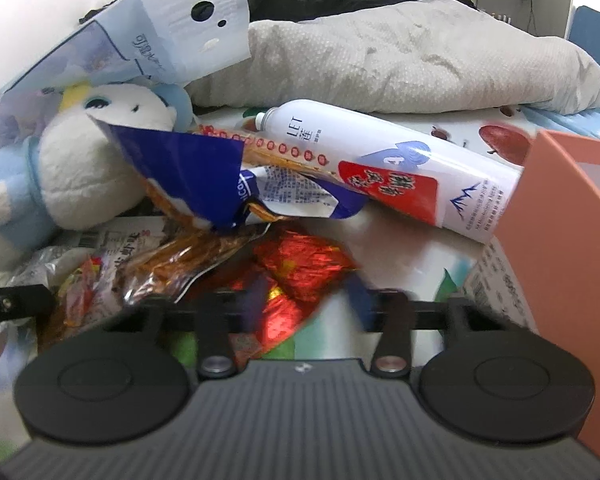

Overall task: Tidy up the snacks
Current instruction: 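Grasp the clear plastic snack bag with the left tool, then grasp the clear packet of brown sticks with the right tool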

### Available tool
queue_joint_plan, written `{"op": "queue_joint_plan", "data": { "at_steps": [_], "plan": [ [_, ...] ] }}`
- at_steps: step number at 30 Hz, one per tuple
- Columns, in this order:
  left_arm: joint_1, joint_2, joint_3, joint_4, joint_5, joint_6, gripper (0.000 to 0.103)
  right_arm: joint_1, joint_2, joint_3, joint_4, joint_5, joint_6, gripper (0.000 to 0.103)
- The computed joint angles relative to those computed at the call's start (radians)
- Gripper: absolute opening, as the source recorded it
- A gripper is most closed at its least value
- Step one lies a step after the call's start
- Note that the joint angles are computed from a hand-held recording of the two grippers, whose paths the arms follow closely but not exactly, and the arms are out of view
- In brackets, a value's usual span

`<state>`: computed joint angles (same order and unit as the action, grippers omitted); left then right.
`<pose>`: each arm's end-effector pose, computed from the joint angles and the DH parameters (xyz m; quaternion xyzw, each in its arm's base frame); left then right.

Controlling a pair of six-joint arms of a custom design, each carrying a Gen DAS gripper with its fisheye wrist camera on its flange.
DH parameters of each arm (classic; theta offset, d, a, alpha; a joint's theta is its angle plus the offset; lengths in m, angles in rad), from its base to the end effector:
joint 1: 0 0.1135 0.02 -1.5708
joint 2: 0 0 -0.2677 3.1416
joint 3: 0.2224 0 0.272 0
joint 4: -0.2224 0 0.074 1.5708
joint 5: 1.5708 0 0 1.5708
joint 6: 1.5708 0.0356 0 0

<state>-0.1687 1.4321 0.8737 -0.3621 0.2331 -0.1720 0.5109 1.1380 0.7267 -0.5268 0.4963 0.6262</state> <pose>0.2998 -0.0594 0.2025 0.0356 0.9412 -0.1624 0.2940 0.2152 0.1012 0.2205 0.1294 0.9153 -0.0343 0.3798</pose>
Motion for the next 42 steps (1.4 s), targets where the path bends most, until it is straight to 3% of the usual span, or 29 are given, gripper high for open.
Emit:
{"op": "queue_joint_plan", "data": {
  "at_steps": [8,13,15,16,17,26,30,32,33,34,36,37,40,42],
  "plan": [
    [0.003,-0.2,-0.084,-0.136,-0.025,0.004,0.072,0.089,-0.136,-0.018,-0.182,-0.009,0.068,0.04],
    [-0.002,-0.345,-0.124,-0.245,-0.041,0.002,0.07,0.211,-0.226,-0.014,-0.346,0.018,0.175,0.039],
    [-0.002,-0.416,-0.14,-0.296,-0.05,0.005,0.069,0.283,-0.253,-0.005,-0.423,0.036,0.239,0.032],
    [-0.005,-0.446,-0.146,-0.319,-0.055,0.002,0.065,0.314,-0.259,0.004,-0.459,0.04,0.272,0.018],
    [-0.006,-0.474,-0.151,-0.341,-0.056,-0.003,0.059,0.353,-0.267,0.01,-0.496,0.049,0.313,0.017],
    [-0.02,-0.715,-0.215,-0.56,-0.043,-0.025,0.053,0.748,-0.287,0.059,-0.752,0.136,0.697,0.017],
    [0.048,-0.772,-0.228,-0.639,0.014,0.025,0.053,0.893,-0.296,0.066,-0.776,0.187,0.779,0.019],
    [0.116,-0.786,-0.227,-0.668,0.063,0.081,0.056,0.934,-0.289,0.064,-0.754,0.197,0.756,0.019],
    [0.147,-0.783,-0.223,-0.674,0.084,0.105,0.062,0.947,-0.278,0.063,-0.734,0.193,0.726,0.02],
    [0.177,-0.778,-0.219,-0.679,0.108,0.13,0.07,0.942,-0.275,0.06,-0.707,0.185,0.684,0.021],
    [0.219,-0.752,-0.208,-0.683,0.148,0.171,0.077,0.949,-0.27,0.054,-0.652,0.177,0.61,0.036],
    [0.224,-0.742,-0.205,-0.681,0.15,0.181,0.077,0.952,-0.266,0.052,-0.624,0.179,0.574,0.049],
    [0.227,-0.685,-0.201,-0.666,0.17,0.196,0.078,0.94,-0.268,0.034,-0.519,0.178,0.432,0.059],
    [0.228,-0.642,-0.202,-0.651,0.187,0.185,0.078,0.908,-0.253,0.021,-0.462,0.166,0.342,0.077]
  ]
}}
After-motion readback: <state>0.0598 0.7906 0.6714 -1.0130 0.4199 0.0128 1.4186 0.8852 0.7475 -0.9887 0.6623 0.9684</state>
